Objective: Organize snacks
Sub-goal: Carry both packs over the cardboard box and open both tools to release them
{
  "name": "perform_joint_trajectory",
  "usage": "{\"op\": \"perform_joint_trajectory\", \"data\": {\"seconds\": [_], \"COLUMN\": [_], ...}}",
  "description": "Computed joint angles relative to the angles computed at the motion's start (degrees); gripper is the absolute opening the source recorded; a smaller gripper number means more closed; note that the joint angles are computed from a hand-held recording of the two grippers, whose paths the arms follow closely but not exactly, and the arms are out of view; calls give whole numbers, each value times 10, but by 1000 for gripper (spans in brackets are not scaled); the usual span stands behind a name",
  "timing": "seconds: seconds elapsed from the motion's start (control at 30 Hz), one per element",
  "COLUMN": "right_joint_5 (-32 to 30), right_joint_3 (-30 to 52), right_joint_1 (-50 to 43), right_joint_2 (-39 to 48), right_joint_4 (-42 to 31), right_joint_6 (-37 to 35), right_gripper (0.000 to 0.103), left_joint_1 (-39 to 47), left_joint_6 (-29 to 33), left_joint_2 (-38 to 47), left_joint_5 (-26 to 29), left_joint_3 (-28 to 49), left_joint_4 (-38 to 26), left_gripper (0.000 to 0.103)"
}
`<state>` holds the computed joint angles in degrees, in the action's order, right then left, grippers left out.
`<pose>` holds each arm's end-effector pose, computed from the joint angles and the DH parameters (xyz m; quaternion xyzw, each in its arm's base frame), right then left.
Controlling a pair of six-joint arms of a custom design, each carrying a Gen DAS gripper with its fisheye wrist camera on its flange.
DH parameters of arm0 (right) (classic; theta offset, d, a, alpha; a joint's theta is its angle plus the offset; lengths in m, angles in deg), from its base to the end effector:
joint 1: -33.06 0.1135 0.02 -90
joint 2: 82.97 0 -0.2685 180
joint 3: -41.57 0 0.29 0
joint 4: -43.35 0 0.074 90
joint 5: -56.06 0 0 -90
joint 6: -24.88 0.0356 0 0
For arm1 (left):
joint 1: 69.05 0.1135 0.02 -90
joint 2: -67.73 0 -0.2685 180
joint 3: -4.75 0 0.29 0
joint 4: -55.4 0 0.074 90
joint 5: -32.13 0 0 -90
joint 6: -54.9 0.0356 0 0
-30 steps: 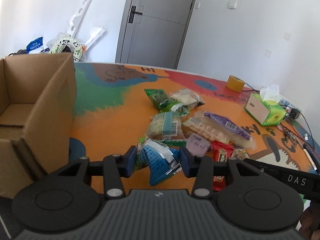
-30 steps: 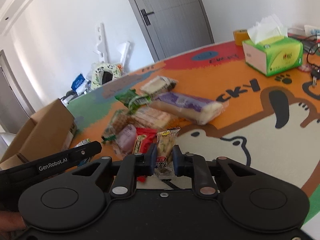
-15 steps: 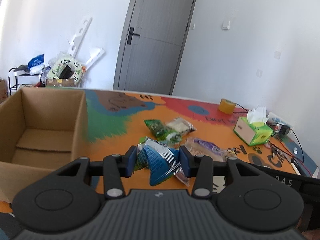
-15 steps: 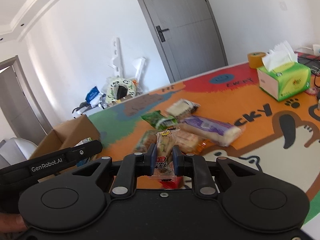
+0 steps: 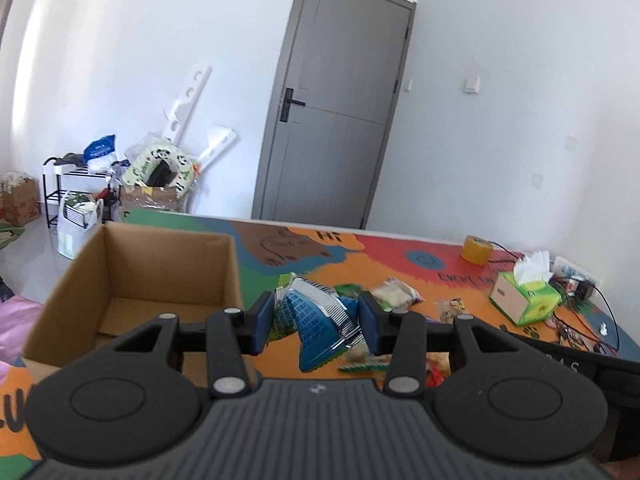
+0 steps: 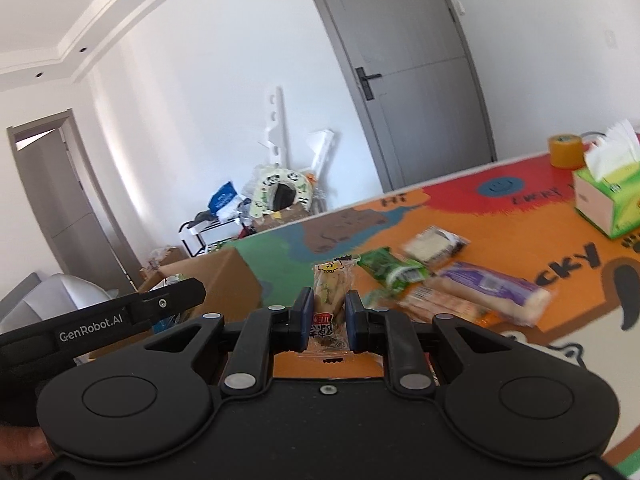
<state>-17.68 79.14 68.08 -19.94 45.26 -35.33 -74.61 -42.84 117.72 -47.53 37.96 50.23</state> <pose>0.2180 0.1406 0.1849 0.0396 0.8308 0.1908 0.5214 0.2245 -0.0283 0.1947 0.0347 0.8262 -0.1387 0.5449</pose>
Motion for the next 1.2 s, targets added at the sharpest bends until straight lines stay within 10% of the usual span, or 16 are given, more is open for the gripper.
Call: {"op": "perform_joint_trajectory", "data": {"seconds": [1.2], "right_joint_5": [-36], "right_joint_3": [249], "right_joint_1": [77], "right_joint_2": [259], "right_joint_4": [23], "right_joint_6": [-53], "right_gripper": [18], "left_joint_1": [246], "left_joint_6": [34], "left_joint_2": [175], "left_joint_5": [123], "left_joint_3": [92], "left_joint_4": [24], "left_gripper": [50]}}
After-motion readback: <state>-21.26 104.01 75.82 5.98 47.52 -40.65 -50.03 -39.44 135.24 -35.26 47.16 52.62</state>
